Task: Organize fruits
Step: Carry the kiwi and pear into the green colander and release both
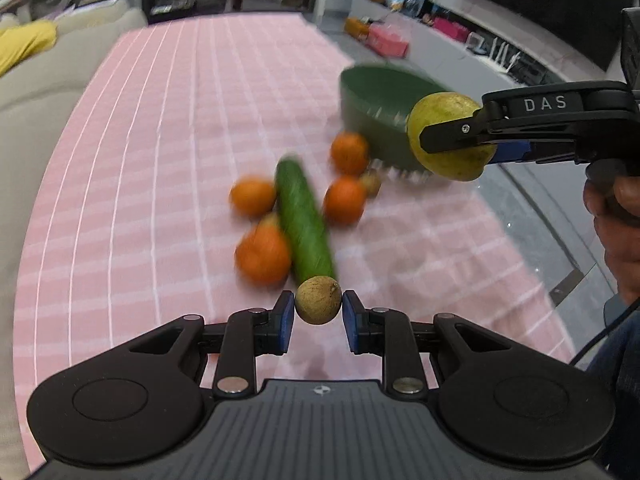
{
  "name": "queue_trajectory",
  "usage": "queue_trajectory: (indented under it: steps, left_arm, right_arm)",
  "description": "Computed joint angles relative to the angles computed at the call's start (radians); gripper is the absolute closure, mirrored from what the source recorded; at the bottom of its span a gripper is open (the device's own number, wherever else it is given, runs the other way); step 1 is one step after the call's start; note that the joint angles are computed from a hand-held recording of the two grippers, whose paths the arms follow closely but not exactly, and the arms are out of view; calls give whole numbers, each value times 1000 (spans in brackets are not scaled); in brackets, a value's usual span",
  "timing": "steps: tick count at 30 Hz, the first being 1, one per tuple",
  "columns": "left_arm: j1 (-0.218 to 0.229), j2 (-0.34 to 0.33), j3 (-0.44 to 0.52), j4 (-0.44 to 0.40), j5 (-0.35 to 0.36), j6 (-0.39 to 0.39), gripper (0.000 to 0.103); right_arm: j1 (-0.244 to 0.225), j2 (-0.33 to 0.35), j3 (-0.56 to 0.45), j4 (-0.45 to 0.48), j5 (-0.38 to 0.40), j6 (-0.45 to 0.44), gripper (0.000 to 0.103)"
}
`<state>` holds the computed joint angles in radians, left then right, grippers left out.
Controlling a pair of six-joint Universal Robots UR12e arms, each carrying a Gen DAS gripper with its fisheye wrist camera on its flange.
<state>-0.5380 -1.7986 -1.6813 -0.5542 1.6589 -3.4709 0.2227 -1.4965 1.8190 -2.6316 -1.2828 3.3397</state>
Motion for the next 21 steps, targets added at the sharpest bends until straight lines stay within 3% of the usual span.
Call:
queue_trajectory:
  steps: [8,21]
  left_arm:
    - [2,-128,210,1,-17,151,74]
    - [8,-373,571,-240,-78,417,74]
  right_arm:
    - [-51,42,-95,14,-49,14,44]
    - [-118,169,-251,194,-21,-100,44]
